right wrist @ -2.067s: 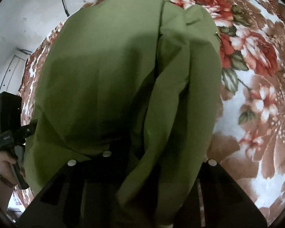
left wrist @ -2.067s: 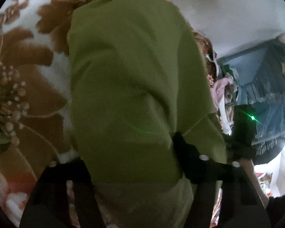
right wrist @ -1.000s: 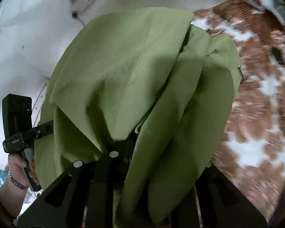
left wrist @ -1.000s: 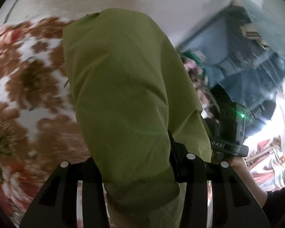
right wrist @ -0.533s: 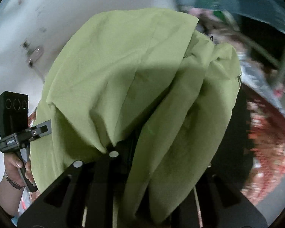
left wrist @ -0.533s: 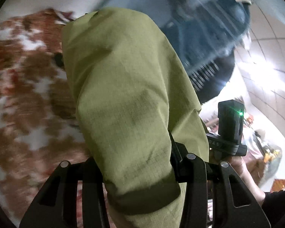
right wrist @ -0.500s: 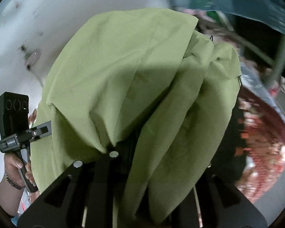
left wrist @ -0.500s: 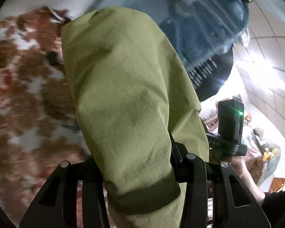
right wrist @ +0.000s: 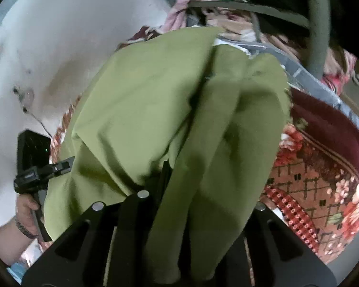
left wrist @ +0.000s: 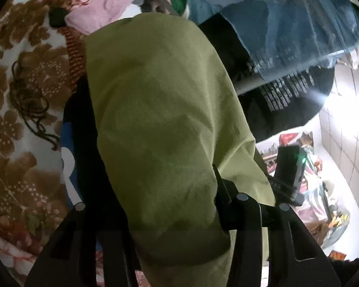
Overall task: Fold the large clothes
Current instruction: 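Lift the jacket bundle with both grippers and carry it toward the bunk, then lower the jacket bundle onto the bed and open both grippers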
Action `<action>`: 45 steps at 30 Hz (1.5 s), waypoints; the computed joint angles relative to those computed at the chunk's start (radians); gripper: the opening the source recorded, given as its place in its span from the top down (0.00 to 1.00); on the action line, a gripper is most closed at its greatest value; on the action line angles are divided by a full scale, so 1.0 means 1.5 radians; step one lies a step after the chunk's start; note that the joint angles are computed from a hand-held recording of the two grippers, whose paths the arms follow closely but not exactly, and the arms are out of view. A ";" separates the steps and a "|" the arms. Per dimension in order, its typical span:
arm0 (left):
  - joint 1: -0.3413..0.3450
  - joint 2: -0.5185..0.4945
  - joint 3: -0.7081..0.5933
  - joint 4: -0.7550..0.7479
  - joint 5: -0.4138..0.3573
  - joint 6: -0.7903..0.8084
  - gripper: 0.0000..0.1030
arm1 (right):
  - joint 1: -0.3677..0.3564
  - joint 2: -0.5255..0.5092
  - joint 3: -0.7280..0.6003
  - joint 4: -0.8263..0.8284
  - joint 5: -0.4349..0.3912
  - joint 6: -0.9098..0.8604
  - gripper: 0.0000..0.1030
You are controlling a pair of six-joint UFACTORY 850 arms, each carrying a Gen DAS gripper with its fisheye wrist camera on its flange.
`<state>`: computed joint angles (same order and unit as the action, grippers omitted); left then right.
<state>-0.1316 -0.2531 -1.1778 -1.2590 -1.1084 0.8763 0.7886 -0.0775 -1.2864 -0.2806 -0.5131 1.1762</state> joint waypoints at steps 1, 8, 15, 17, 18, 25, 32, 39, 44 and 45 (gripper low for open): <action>0.001 -0.003 0.001 0.000 -0.002 -0.004 0.55 | -0.003 0.010 0.016 0.003 0.012 0.007 0.84; -0.011 0.001 -0.006 0.078 0.005 -0.014 0.36 | -0.005 0.084 0.144 0.011 0.100 0.047 0.75; -0.016 0.005 -0.049 0.183 0.034 -0.071 0.12 | 0.008 0.131 0.157 -0.064 0.025 0.120 0.36; -0.013 0.013 -0.052 0.226 0.053 -0.083 0.06 | 0.027 0.140 0.129 -0.128 -0.045 0.174 0.24; -0.010 0.020 -0.054 0.247 0.058 -0.093 0.05 | 0.043 0.139 0.107 -0.166 -0.093 0.203 0.17; -0.012 0.111 -0.056 0.406 0.189 -0.155 0.05 | 0.134 -0.020 -0.180 -0.289 -0.403 0.190 0.04; -0.122 0.074 -0.149 0.428 0.281 -0.122 0.05 | 0.126 -0.199 -0.354 -0.235 -0.442 0.101 0.05; -0.151 -0.042 -0.214 0.456 0.205 -0.157 0.05 | 0.127 -0.184 -0.258 -0.186 -0.388 0.137 0.05; -0.172 -0.036 -0.194 0.583 0.271 -0.199 0.04 | 0.133 -0.147 -0.182 -0.193 -0.356 0.164 0.05; -0.171 -0.035 -0.194 0.593 0.273 -0.203 0.04 | 0.133 -0.139 -0.170 -0.191 -0.352 0.171 0.05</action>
